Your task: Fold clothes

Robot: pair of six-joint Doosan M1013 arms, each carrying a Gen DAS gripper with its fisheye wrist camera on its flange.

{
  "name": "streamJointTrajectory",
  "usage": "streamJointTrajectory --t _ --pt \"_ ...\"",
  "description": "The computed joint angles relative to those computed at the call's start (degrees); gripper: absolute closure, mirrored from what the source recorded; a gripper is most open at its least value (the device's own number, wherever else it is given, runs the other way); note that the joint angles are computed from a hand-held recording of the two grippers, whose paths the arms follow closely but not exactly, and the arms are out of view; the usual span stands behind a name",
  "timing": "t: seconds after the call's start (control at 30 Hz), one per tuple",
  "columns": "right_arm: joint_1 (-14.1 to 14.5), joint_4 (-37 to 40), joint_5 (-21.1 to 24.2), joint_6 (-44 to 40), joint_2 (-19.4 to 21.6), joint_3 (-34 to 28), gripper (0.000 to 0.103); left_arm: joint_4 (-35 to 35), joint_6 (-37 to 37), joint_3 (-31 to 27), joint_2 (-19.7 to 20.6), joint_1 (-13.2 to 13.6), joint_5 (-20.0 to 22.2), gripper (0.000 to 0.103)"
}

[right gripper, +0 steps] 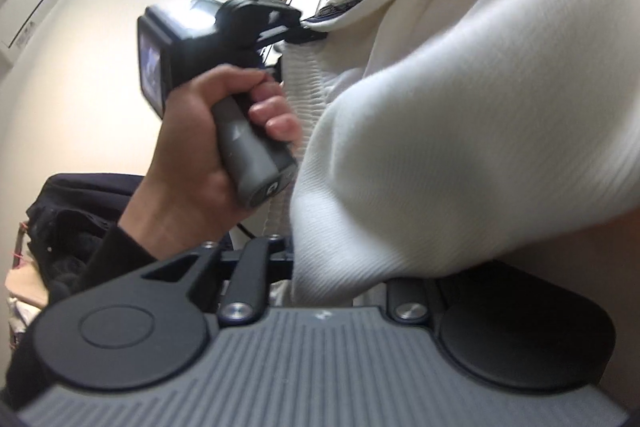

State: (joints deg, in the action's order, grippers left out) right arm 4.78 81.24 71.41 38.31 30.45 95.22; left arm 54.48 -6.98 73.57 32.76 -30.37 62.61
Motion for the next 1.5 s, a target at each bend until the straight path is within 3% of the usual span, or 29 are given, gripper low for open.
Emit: streamJointTrajectory --t 0.03,0.07,0.1,0.13,0.3,0.5,0.6,0.7,0.87,1.03,1.17,1.5 --pt "-0.14 -0.99 -0.61 0.23 -0.56 0.02 0.045 0.32 -0.31 0.11 -0.6 -0.66 1.41 0.056" --pt "-0.41 -2.2 -0.92 0.09 -1.29 0.12 0.036 0.63 -0.59 0.19 -1.18 -1.32 2.82 0.05" --pt "-0.84 -3.07 -0.69 -0.67 -2.1 0.46 0.024 1.27 -1.29 0.63 -2.0 -2.1 3.75 0.037" --pt "-1.4 -3.76 -0.1 -1.99 -2.9 0.86 0.021 2.26 -2.07 1.4 -2.95 -3.02 3.99 0.032" --pt "-5.04 -8.34 -2.28 -10.71 -9.06 4.11 0.02 6.2 -5.29 4.38 -7.06 -8.61 6.38 0.027" --pt "-10.65 -7.68 -7.08 -19.56 -15.08 6.76 0.019 11.93 -6.51 3.79 -8.08 -17.71 11.85 0.024" --pt "-14.07 -4.36 -9.26 -23.54 -17.78 8.66 0.017 13.18 -5.85 1.87 -6.72 -22.14 14.15 0.021" --pt "-17.92 -1.99 -10.14 -26.09 -19.75 9.84 0.0 14.81 -4.36 -0.66 -4.32 -25.9 16.02 0.02" --pt "-22.37 1.21 -12.66 -34.64 -20.44 10.08 0.0 17.63 -1.7 -5.56 0.5 -29.91 17.2 0.019" --pt "-25.62 4.7 -14.2 -44.54 -19.8 10.72 0.0 19.03 -4.69 -7.12 3.41 -31.53 16.19 0.018" --pt "-27.07 6.07 -14.98 -49.08 -18.28 11.02 0.0 17.5 -3.84 -7.06 4.48 -31.57 12.65 0.018" --pt "-26.86 4.26 -17.61 -46.17 -13.95 9.48 0.0 10.18 -1.67 -7.42 5.15 -25.43 3.05 0.02"
